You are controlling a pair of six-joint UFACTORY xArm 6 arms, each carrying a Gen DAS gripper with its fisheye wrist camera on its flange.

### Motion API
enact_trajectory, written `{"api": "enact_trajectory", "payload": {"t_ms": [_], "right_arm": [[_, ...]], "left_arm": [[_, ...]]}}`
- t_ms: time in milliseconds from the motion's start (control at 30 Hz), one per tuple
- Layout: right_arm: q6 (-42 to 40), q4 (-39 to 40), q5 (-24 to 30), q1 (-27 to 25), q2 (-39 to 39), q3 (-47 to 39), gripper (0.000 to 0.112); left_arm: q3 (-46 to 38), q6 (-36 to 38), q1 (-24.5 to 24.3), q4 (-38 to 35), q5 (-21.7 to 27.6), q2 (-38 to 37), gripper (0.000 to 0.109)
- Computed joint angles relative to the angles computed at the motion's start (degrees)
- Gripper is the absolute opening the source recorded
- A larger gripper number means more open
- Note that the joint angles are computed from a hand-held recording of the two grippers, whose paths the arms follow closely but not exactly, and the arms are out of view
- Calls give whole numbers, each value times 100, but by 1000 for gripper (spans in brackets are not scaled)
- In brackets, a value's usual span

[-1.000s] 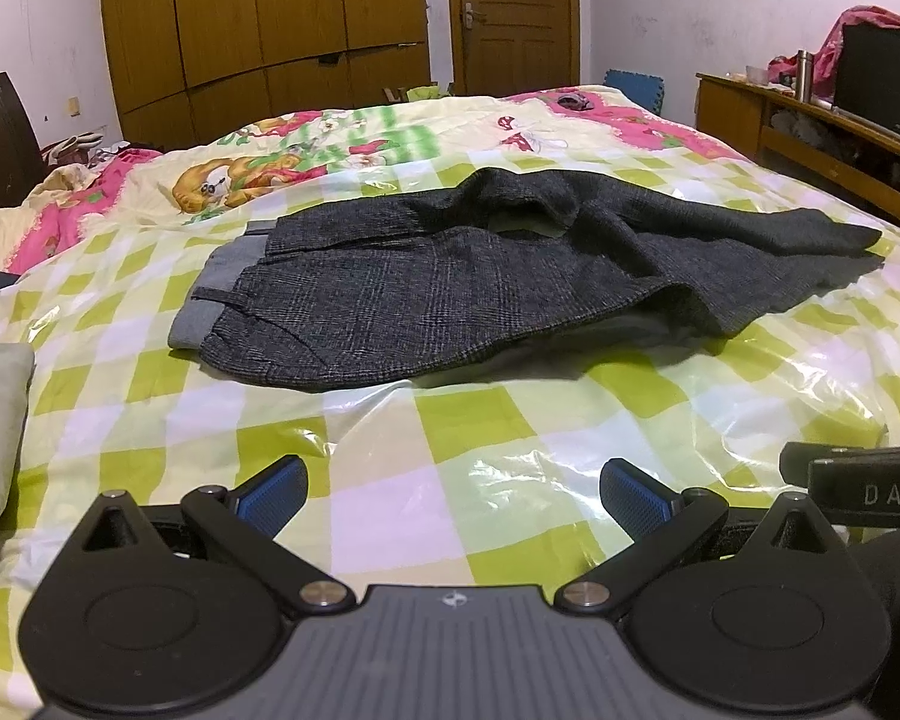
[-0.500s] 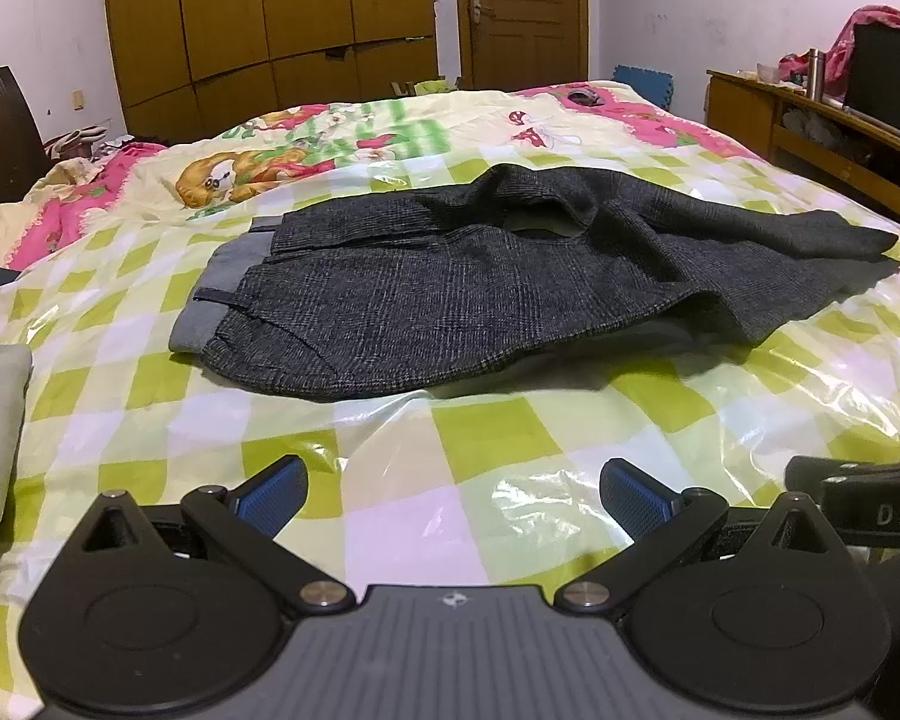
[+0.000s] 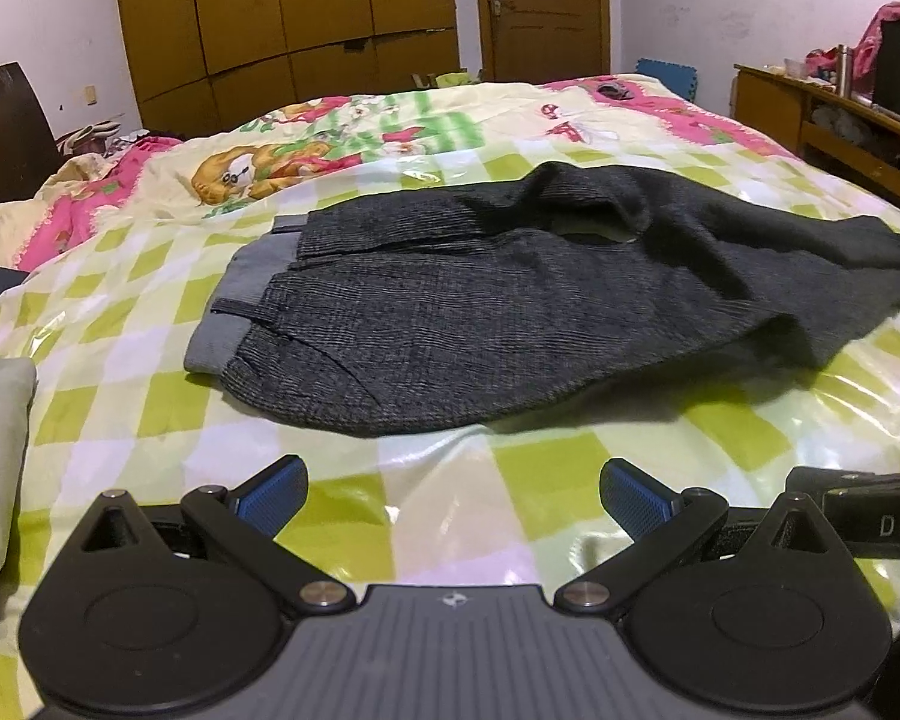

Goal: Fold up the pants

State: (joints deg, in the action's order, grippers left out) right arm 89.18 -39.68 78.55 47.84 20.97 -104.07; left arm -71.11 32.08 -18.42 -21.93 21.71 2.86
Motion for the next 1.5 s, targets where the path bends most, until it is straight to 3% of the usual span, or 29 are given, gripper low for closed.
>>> {"api": "enact_trajectory", "payload": {"t_ms": [433,667,867,967,1067,1100,1133,1200,1267,1333,1433,1500], "right_arm": [[-1415,-442,-171,-360,1163,-1431,101],[-2448,-483,-731,-473,1786,-2162,101],[-3423,-173,-1270,-616,2185,-2601,101],[-3811,-40,-1537,-661,2229,-2578,101],[-4167,51,-1590,-706,2414,-2798,101],[-4251,86,-1617,-729,2441,-2827,101],[-4399,142,-1574,-760,2601,-3078,101],[-4558,256,-1564,-822,2753,-3324,100],[-4629,333,-1503,-869,2907,-3583,91],[-4693,502,-1293,-899,3167,-4066,81],[-4994,411,-880,-799,3479,-4685,79],[-5189,68,-746,-668,3376,-4543,79]], "left_arm": [[-1304,-101,409,201,-149,1194,103],[-2160,192,633,208,-401,1931,103],[-3444,698,762,19,196,2876,103],[-4264,715,833,84,786,3420,103],[-4695,941,898,-283,1193,3663,93],[-4780,901,912,-242,1267,3700,83],[-4879,852,935,-154,1338,3747,73],[-5140,976,1044,-344,1688,3844,69],[-5415,1003,1155,-597,2044,3957,68],[-5363,1060,1172,-672,2057,3900,65],[-4928,1396,1140,-865,1815,3599,63],[-4994,1472,1161,-876,1914,3612,63]]}}
